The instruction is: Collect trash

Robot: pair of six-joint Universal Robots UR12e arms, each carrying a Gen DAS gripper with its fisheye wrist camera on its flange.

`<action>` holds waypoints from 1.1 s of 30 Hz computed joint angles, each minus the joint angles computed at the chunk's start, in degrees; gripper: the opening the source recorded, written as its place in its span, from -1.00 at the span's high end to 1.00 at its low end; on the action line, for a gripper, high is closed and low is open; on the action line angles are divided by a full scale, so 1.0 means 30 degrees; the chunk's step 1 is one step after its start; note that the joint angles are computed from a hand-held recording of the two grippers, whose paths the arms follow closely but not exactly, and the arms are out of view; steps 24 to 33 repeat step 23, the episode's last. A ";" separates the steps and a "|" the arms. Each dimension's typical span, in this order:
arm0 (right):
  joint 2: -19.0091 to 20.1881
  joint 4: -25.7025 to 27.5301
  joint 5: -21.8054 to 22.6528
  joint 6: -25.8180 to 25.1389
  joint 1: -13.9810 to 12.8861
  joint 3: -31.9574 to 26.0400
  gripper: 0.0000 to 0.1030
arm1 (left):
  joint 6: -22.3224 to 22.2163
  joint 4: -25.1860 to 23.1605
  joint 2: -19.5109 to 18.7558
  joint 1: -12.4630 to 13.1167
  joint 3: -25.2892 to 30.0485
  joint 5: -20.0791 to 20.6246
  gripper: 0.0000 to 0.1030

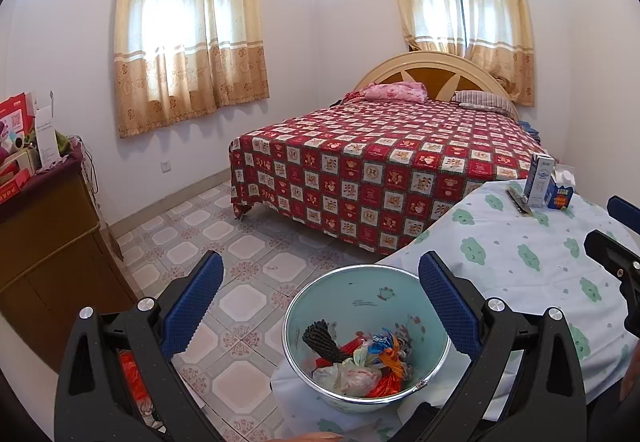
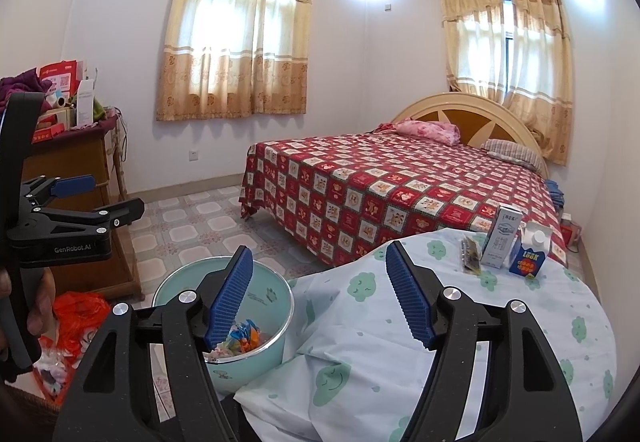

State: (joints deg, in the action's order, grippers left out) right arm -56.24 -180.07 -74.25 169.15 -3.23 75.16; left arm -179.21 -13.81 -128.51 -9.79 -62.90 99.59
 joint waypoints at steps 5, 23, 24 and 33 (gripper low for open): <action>0.0014 -0.0003 0.0004 -0.0002 -0.0020 -0.0018 -0.36 | -0.0092 -0.0295 -0.0030 -0.0004 0.0152 -0.0022 -0.88; 0.1957 0.7085 -0.4102 0.2625 -0.1511 -0.3585 -0.46 | -0.0333 -0.1309 -0.0145 0.0069 0.0367 -0.0322 -0.88; 0.1957 0.7085 -0.4102 0.2625 -0.1511 -0.3585 -0.46 | -0.0333 -0.1309 -0.0145 0.0069 0.0367 -0.0322 -0.88; 0.1957 0.7085 -0.4102 0.2625 -0.1511 -0.3585 -0.46 | -0.0333 -0.1309 -0.0145 0.0069 0.0367 -0.0322 -0.88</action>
